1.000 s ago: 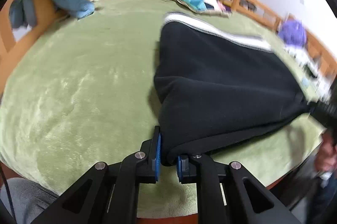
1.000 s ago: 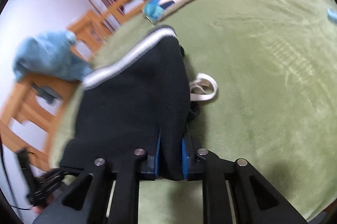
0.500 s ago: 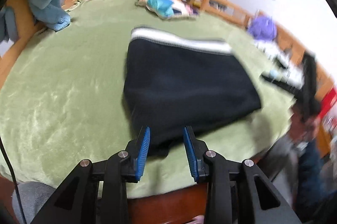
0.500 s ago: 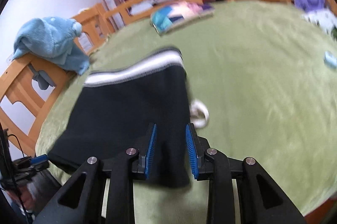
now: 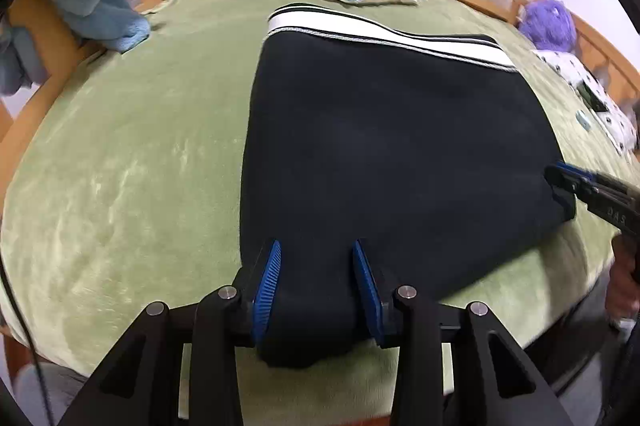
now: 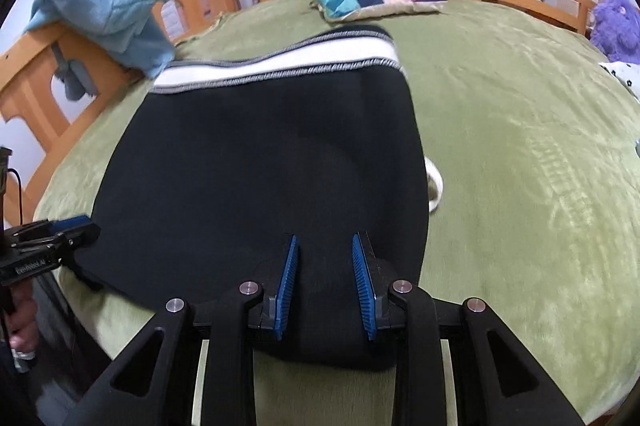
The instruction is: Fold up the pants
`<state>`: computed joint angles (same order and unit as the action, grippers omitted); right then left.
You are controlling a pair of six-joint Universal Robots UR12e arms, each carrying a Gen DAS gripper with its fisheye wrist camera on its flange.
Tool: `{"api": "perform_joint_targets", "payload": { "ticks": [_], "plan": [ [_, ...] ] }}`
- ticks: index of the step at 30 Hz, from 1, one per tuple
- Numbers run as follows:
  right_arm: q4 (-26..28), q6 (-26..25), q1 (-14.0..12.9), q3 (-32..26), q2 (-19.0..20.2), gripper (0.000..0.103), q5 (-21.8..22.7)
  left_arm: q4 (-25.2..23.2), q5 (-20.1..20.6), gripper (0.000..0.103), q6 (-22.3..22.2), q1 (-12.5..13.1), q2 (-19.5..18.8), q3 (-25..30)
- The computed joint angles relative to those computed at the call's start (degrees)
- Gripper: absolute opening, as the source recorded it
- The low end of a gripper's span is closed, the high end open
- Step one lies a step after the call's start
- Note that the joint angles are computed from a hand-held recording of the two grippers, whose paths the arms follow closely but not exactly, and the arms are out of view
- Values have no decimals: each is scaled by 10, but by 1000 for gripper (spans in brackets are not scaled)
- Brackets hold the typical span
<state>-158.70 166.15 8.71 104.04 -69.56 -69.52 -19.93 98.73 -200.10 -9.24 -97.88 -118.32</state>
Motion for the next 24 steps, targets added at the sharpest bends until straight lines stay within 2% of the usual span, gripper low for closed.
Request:
{"api": "perform_joint_targets", "payload": {
  "ticks": [2,3,5,6,8,11,13,15,17,18,19,20,21,22,24],
  "plan": [
    [14,-17,-1,-7,-4,29,5,34,-51,35,-19,21,12,-7],
    [4,-14,-3,-12,-3,29,15,45,-63,35,-25,28,12,-4],
    [-35,7,-4,-24,5,35,31,37,-42,35,-27,31,0,22],
    [-49,15,-3,-34,13,41,33,35,-30,35,-27,30,-9,35],
    [-73,34,4,-60,33,43,28,31,-37,35,-24,36,-31,64],
    [-75,52,13,-108,67,43,27,22,-45,36,-17,41,-64,104],
    [-73,53,18,-133,87,43,29,17,-35,40,-1,38,-93,135],
    [-52,39,24,-158,109,43,26,15,-26,42,22,35,-116,157],
    [-37,24,29,-173,124,43,3,2,-11,41,46,33,-137,174],
    [-46,31,31,-175,132,43,-17,6,-22,41,42,36,-138,174],
    [-46,44,28,-178,136,43,-14,18,-31,41,35,39,-138,169],
    [-45,61,22,-179,137,43,6,32,-34,41,32,40,-136,163],
    [-47,72,19,-179,138,36,13,35,-36,41,33,41,-137,163],
    [-43,83,16,-181,140,33,16,38,-35,41,34,40,-136,161],
    [-39,86,13,-183,141,33,31,38,-30,41,32,37,-135,159]
  ]
}}
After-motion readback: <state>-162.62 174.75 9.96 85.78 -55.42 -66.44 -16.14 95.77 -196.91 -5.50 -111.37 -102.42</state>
